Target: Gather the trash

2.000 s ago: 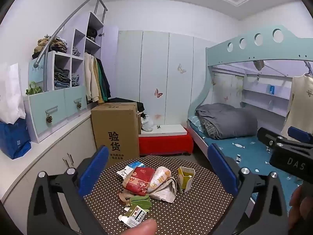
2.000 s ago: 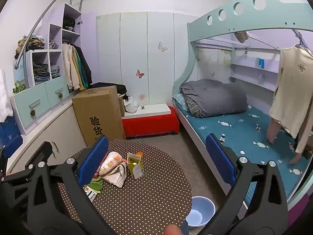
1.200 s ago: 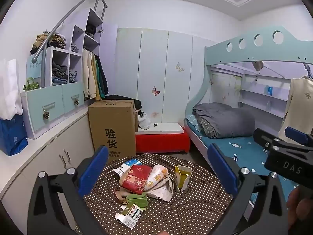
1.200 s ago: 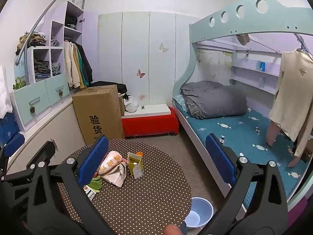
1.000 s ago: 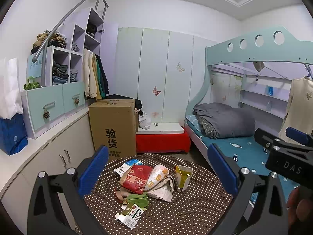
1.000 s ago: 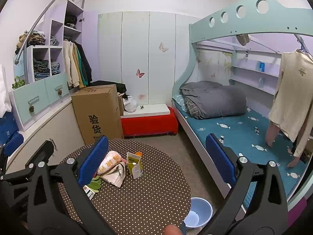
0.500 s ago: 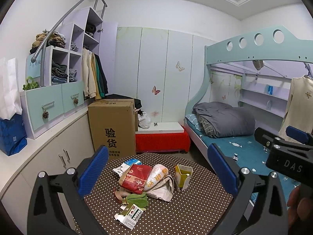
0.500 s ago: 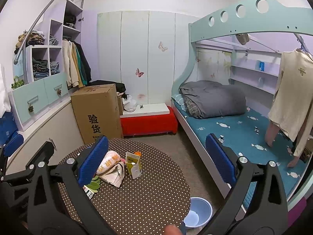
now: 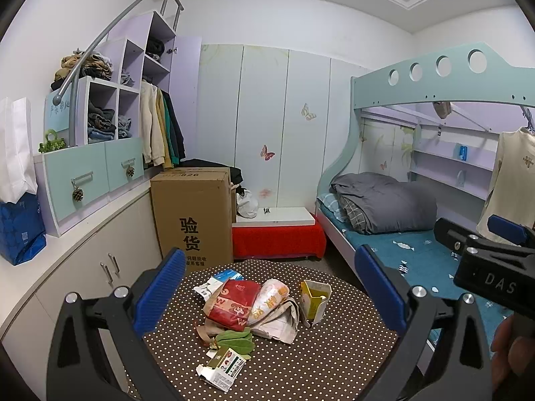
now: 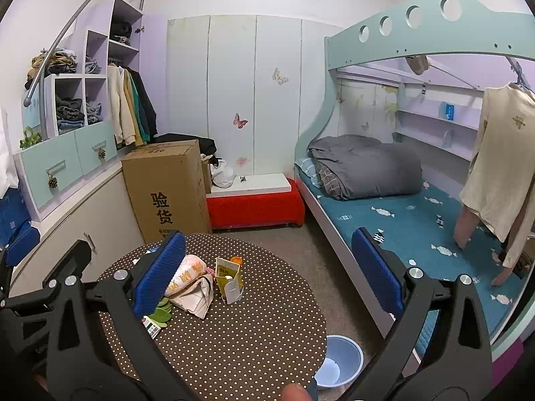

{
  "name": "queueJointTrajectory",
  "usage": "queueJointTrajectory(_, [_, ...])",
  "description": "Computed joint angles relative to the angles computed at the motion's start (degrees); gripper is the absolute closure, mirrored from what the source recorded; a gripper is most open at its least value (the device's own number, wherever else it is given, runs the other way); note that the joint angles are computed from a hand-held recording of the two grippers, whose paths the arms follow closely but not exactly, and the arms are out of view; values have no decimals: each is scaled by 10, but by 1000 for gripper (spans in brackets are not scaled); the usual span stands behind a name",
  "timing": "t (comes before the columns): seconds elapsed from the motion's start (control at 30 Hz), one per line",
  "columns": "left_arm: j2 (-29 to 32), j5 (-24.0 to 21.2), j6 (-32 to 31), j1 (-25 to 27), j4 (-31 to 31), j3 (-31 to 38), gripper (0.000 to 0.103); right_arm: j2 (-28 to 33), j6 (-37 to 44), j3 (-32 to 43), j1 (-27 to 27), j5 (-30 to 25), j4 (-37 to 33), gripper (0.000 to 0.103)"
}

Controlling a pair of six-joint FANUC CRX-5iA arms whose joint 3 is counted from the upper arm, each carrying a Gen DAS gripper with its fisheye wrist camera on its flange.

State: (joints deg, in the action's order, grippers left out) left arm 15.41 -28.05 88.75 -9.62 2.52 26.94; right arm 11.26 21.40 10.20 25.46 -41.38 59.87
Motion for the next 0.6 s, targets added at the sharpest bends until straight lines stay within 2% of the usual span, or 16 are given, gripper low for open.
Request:
queueJointTrajectory(0.3, [4,2,-9,8,8,-8,4,20,35,28,6,-14,-28,6])
queueJointTrajectory(0.6, [28,-48,27,30,-31,2,4,81,133,114,12,-57,-132,6])
